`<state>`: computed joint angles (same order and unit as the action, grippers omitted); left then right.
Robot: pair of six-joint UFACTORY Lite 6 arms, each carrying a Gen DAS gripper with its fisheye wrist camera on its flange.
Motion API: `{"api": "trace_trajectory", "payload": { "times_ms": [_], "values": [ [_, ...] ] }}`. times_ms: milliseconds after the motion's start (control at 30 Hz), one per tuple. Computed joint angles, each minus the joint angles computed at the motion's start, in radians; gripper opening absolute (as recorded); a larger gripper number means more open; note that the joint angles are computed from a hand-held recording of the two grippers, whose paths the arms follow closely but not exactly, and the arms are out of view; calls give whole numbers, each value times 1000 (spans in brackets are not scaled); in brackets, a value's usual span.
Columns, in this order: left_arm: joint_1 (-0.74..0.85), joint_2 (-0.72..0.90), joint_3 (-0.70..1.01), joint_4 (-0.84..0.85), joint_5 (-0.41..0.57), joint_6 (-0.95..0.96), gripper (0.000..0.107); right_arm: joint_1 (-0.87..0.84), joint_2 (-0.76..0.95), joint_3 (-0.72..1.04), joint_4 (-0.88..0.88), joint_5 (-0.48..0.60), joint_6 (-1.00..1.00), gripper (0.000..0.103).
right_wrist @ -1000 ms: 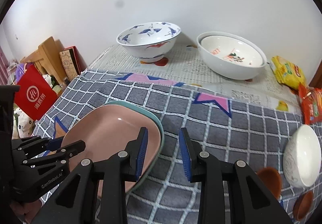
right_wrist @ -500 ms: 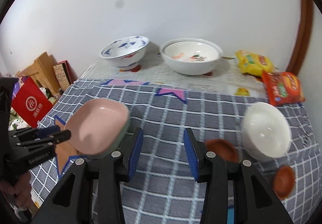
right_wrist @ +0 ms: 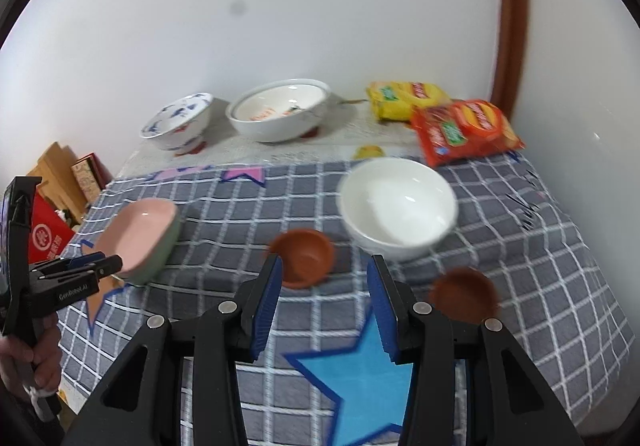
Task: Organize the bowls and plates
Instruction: 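Move both grippers toward the small brown terracotta bowls, then close the right gripper on one brown bowl rim while the left gripper grasps another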
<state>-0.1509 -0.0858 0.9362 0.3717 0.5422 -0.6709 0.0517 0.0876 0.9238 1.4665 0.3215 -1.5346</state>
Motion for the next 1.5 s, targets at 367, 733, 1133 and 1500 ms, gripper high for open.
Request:
{"api": "trace_trajectory", "payload": {
  "times_ms": [367,733,1133,1500],
  "values": [
    [48,101,24,-87,-85,114,19,-52,72,24,-35,4,47,44],
    [-22,123,130,-61,-21,72,18,-103,77,6,37,1,-62,44],
    [-249,335,385,66,76,-112,23,-333,150,67,11,52,-93,44],
    [-342,584,649,43,139,-115,24,-398,325,224,-191,165,79,44]
  ]
}}
